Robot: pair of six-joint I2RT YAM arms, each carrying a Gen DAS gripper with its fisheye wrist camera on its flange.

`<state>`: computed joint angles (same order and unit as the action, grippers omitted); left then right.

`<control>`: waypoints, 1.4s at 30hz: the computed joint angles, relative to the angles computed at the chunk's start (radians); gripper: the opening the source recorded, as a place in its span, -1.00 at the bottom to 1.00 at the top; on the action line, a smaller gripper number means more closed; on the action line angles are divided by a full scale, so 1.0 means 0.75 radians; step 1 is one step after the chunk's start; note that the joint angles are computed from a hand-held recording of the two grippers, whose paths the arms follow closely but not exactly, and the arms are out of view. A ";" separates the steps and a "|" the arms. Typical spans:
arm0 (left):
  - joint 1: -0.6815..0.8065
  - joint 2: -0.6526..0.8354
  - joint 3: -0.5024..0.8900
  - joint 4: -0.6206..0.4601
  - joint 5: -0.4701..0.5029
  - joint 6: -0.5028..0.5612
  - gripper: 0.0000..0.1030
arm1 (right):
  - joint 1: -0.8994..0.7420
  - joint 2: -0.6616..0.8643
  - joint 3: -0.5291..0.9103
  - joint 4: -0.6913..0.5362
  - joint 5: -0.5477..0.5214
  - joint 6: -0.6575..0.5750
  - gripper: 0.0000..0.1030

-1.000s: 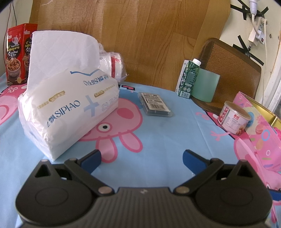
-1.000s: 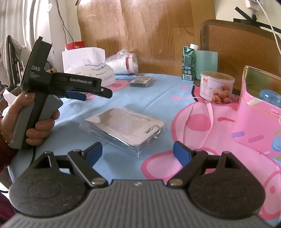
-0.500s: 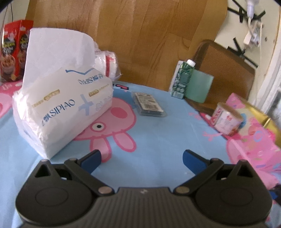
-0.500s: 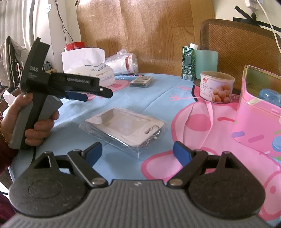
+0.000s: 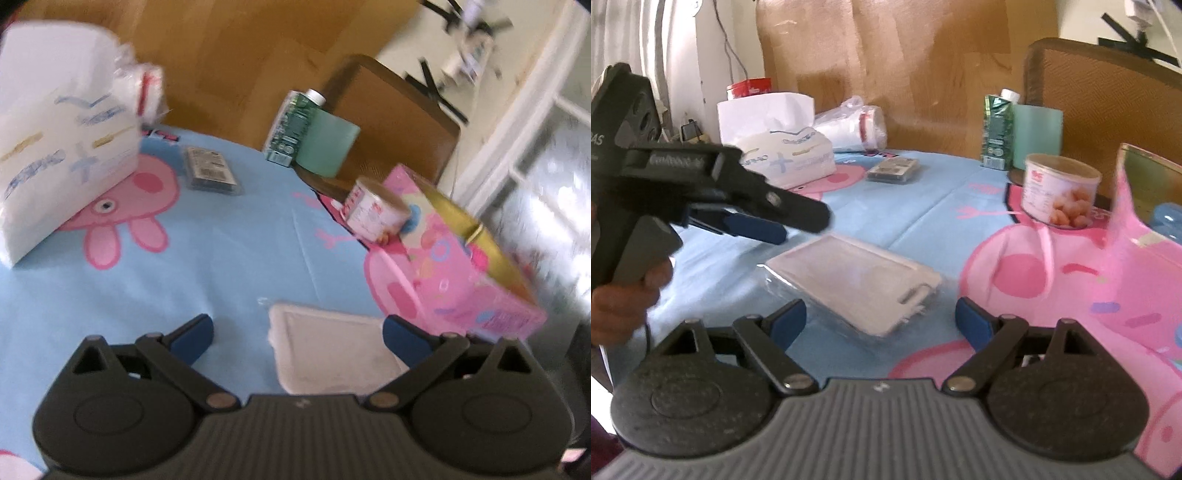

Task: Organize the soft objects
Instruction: 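Grasp the clear-bagged white phone case with the left tool, then carry the bagged case into the tin box and open the left tool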

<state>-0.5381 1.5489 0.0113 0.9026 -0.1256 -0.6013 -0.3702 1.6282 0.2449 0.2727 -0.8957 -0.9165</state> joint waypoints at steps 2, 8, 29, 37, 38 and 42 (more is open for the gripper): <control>-0.101 0.034 0.046 -0.034 -0.080 0.015 0.87 | 0.047 -0.002 -0.041 0.105 0.011 0.039 0.27; -0.130 -0.064 0.116 -0.216 -0.106 -0.025 0.70 | 0.027 -0.022 -0.127 0.351 -0.010 0.178 0.19; -0.416 0.463 1.240 -0.634 -0.102 0.313 0.70 | -0.673 0.104 0.174 0.664 -0.297 0.538 0.20; -0.398 0.624 1.468 -0.798 -0.187 0.272 0.93 | -0.536 0.392 0.326 1.040 0.132 0.753 0.35; -0.392 0.608 1.435 -0.779 -0.182 0.269 0.93 | -0.566 0.401 0.351 1.011 0.083 0.799 0.35; -0.391 0.554 1.317 -0.741 -0.230 0.257 0.93 | -0.655 0.424 0.326 1.058 -0.027 0.889 0.35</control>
<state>-0.8313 1.9640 0.9989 0.3471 -0.2980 -0.4087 -0.8615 1.9461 0.4893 1.0661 -0.9162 -0.2496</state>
